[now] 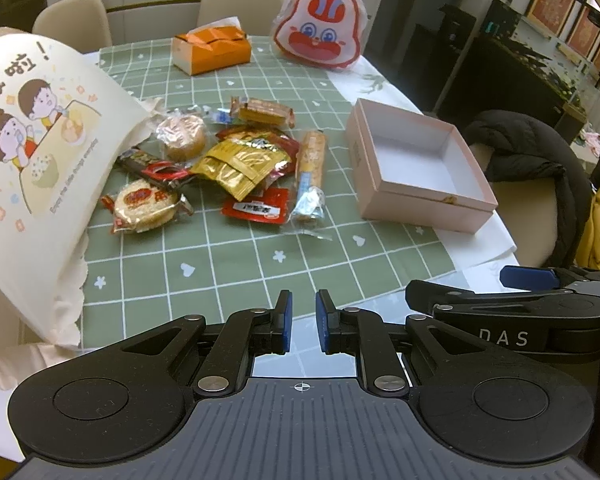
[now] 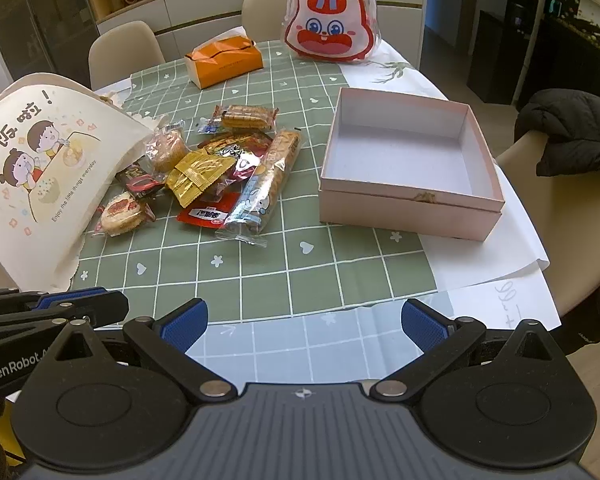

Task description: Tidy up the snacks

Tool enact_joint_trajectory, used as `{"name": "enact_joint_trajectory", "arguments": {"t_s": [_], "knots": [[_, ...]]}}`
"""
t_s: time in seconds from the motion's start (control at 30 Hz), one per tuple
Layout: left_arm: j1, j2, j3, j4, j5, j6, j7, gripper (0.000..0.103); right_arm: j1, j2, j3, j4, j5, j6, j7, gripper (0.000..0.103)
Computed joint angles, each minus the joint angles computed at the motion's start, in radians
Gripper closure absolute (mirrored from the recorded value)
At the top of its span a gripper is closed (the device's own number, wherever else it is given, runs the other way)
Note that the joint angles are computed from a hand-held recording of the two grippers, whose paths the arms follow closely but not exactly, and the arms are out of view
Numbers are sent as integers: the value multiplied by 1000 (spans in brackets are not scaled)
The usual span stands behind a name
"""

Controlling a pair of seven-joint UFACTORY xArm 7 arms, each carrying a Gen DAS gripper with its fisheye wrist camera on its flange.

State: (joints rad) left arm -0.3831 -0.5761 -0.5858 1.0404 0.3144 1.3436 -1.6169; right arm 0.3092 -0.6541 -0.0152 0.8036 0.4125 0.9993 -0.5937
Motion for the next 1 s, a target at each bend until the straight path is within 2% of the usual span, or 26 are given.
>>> {"name": "enact_joint_trajectory", "arguments": {"t_s": [0.33, 0.43, 0.53, 0.57, 0.6, 0.67, 0.77, 0.9, 0.97, 1.0], "knots": [[-7, -68, 44, -85, -61, -27, -27, 86, 21, 22, 15, -8, 9, -43, -11, 0], [-12, -155, 83, -182, -107, -79, -59, 86, 96, -2, -35, -66, 133, -183, -139, 0], [-9, -310, 112, -325, -143, -176, -106, 86, 216, 4, -57, -145, 263, -433, -360, 0], [-4, -359, 116, -364, -148, -188, -111, 85, 250, 29, -51, -157, 270, -507, -413, 0], [4, -389, 119, -385, -153, -178, -104, 85, 249, 64, -19, -155, 249, -548, -424, 0], [27, -427, 126, -406, -154, -116, -72, 85, 251, 146, 2, -104, 205, -518, -386, 0], [71, -500, 151, -455, -150, -50, -44, 84, 270, 253, -20, 14, 244, -350, -384, 0], [120, -624, 207, -550, -163, -61, -27, 84, 263, 332, 50, 71, 300, -358, -396, 0], [136, -656, 223, -572, -161, -67, 13, 83, 257, 388, 68, 129, 326, -293, -406, 4], [143, -662, 222, -576, -163, -67, 33, 83, 258, 439, 68, 185, 353, -220, -415, 10]]}}
